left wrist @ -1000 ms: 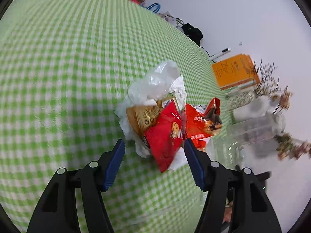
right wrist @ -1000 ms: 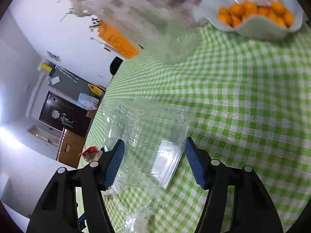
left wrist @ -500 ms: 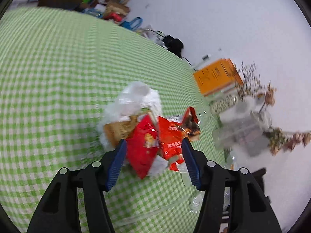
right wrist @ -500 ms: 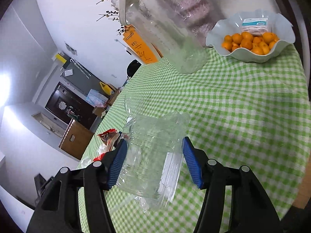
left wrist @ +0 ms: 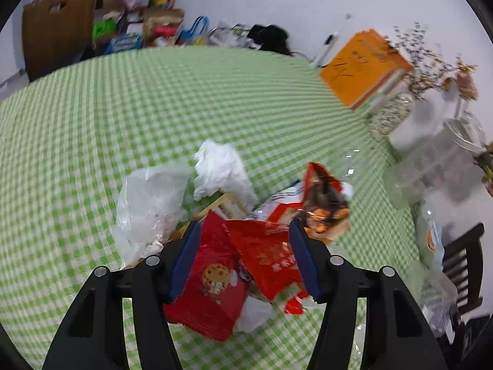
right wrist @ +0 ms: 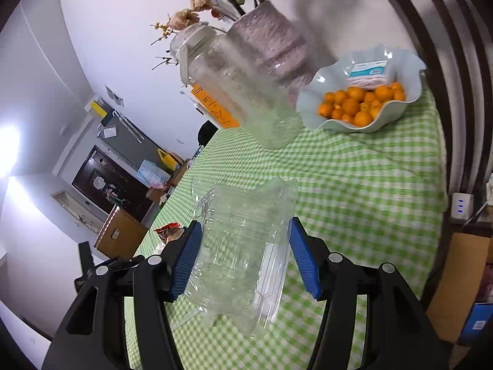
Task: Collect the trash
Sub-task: 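Grasp the clear plastic clamshell with the right tool while the left tool grasps a red snack bag, then carry the clamshell and red snack bag into the cardboard box and open both tools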
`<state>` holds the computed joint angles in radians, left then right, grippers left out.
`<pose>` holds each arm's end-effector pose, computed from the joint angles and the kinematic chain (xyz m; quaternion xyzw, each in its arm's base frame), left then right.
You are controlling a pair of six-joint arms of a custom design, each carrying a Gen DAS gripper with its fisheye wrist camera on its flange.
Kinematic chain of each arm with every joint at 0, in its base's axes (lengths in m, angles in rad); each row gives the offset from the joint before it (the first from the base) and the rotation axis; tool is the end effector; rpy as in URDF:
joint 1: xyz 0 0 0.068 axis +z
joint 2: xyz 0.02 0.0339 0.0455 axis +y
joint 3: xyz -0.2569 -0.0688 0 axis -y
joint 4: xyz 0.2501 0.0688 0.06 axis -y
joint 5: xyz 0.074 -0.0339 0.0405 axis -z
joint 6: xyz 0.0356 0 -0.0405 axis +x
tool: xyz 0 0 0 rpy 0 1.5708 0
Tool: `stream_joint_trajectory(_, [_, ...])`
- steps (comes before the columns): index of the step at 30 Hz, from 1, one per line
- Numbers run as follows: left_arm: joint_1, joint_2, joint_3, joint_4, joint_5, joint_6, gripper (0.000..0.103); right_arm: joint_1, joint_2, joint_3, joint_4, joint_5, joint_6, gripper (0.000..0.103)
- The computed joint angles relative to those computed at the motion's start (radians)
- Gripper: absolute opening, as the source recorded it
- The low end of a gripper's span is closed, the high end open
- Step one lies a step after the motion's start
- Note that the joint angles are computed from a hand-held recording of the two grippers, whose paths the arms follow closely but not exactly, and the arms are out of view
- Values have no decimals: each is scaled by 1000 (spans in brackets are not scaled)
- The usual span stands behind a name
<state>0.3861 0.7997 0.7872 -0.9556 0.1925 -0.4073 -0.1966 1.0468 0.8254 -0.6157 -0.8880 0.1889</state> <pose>0.1448 0.0515 0.2649 -0.3409 0.8877 -0.0949 0.2944 0.2145 -0.0146 0.2679 0.0103 0.8569 0.3997 0.3254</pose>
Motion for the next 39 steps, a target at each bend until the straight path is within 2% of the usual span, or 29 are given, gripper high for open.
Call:
stream_joint_trajectory(3, [10, 38, -27, 48, -8, -12, 55, -41, 4, -4, -29, -30, -41, 57])
stream_joint_trajectory(5, [46, 46, -40, 70, 50, -11, 55, -48, -4, -13, -39, -34, -51, 57])
stream_joint_trajectory(8, [32, 69, -50, 111, 66, -43, 41, -59, 3, -25, -36, -36, -56, 57])
stream_joint_trajectory(10, [33, 77, -54, 132, 86, -50, 26, -85, 7, -29, -56, -49, -79, 57])
stream_joint_trajectory(11, [29, 78, -52, 139, 90, -56, 24, -96, 10, -29, -63, -57, -90, 57])
stream_joint_trajectory(13, [-2, 73, -45, 142, 67, -68, 13, -117, 10, -25, -80, -68, -108, 57])
stream_joint_trajectory(17, [-65, 38, -2, 115, 36, -86, 6, -164, 9, -9, -115, -95, -142, 57])
stream_joint_trajectory(18, [-75, 24, 8, 107, 33, -86, 0, -177, 9, -2, -127, -102, -151, 56])
stream_joint_trajectory(23, [-201, -41, 84, 48, -35, -112, 0, -270, 13, 39, -223, -157, -241, 56])
stream_joint_trajectory(29, [-425, -60, 195, -18, -192, -202, 0, -433, 61, 121, -416, -220, -440, 56])
stream_joint_trajectory(33, [-668, -47, 285, -63, -377, -292, 0, -602, 136, 226, -642, -248, -704, 56])
stream_joint_trajectory(39, [-1114, 71, 435, -115, -694, -468, 0, -874, 313, 397, -916, -243, -1076, 56])
